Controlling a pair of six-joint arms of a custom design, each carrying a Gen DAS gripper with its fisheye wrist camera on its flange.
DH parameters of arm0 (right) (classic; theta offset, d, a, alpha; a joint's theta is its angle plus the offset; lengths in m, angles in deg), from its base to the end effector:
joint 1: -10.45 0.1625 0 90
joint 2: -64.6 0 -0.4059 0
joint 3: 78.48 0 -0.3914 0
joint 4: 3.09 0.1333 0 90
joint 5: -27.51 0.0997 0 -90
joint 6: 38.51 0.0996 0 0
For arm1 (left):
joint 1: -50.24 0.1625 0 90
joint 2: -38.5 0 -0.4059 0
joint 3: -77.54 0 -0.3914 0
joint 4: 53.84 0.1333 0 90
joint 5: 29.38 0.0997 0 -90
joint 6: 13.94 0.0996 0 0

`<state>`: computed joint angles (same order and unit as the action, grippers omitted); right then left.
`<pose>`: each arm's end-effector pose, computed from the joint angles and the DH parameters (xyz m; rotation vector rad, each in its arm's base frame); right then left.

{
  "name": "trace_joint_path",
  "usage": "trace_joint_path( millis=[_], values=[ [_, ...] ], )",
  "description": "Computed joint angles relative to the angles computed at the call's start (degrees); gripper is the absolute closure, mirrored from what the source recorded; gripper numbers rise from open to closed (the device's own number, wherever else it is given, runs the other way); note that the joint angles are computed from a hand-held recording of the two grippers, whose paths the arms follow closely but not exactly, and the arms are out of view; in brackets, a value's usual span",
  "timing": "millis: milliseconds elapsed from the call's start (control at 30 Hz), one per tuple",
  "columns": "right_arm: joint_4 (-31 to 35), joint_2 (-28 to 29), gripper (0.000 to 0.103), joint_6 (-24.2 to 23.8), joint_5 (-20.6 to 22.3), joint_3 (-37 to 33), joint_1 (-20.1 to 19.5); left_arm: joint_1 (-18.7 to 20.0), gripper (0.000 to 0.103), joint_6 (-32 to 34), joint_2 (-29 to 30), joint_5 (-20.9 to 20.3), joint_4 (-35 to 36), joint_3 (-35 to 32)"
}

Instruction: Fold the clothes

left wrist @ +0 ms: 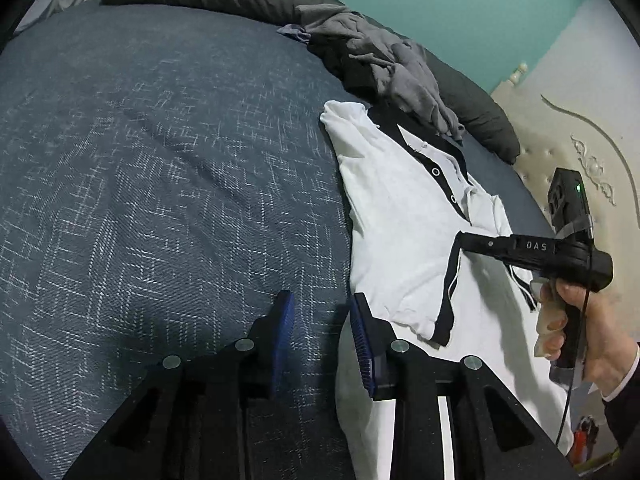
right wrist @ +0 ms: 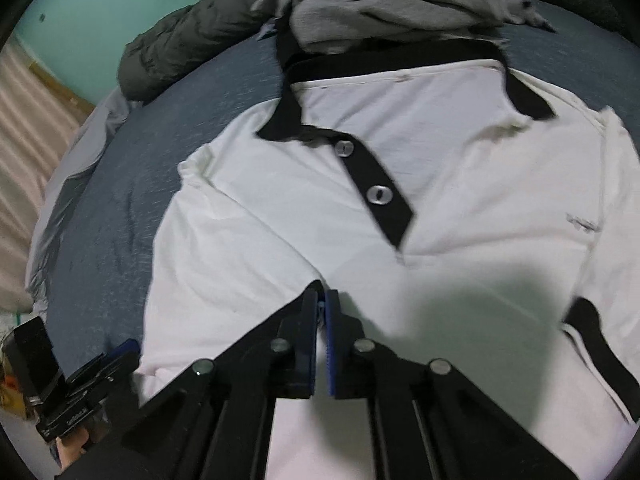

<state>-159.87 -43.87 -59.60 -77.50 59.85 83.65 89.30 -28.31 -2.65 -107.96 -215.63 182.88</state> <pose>0.0022 -0.3645 0.3356 -0.0170 -2.6046 0.7103 -0.3600 -0.4892 -0.0063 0.9307 2.8807 -0.3326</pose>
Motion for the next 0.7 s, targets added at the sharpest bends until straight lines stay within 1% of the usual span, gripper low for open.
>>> trace_joint_path(
  millis=[100,133,167,200,233,267,300,433,500,600,667,700],
  values=[
    [2.3,0.1,0.099,-0.7,-0.8,-0.8,0.9,0.0,0.072,0.0,-0.3,-0.2,-0.1,0.2],
    [2.6,0.5,0.099,-0.8,-2.2,-1.4,2.1,0.1,0.072,0.0,-0.4,-0.4,-0.2,0.2],
    [1.7,1.1,0.095,-0.8,-3.7,-1.9,3.5,0.1,0.072,-0.1,-0.5,-0.5,-0.5,0.3],
    [0.5,1.7,0.086,-0.9,-5.2,-2.4,5.1,0.1,0.072,-0.2,-0.7,-0.6,-0.8,0.3],
    [-0.6,2.2,0.079,-1.0,-6.2,-3.0,6.5,0.0,0.072,-0.2,-0.8,-0.7,-1.1,0.3],
    [-1.2,3.1,0.066,-0.6,-6.5,-4.1,7.8,0.0,0.072,-0.2,-0.8,-0.9,-1.2,0.2],
    [-1.3,4.2,0.063,-0.1,-6.6,-5.4,9.0,0.0,0.072,-0.2,-0.7,-1.4,-1.2,0.1],
    [1.8,11.6,0.063,1.2,-5.9,-12.0,13.6,0.0,0.072,0.4,-0.2,-1.8,-0.4,-0.6],
    [3.9,15.9,0.063,1.8,-5.0,-15.3,14.9,0.0,0.072,0.6,0.1,-1.7,0.1,-0.8],
    [7.5,22.0,0.063,4.6,-4.5,-20.4,16.1,-0.2,0.072,1.1,0.3,-1.3,1.0,-0.8],
    [8.6,25.5,0.063,5.7,-5.7,-23.1,17.0,-0.1,0.077,1.3,0.3,-1.4,1.3,-0.7],
    [8.8,26.8,0.063,6.1,-6.4,-24.0,17.3,-0.1,0.082,1.3,0.4,-1.5,1.5,-0.6]
  ],
)
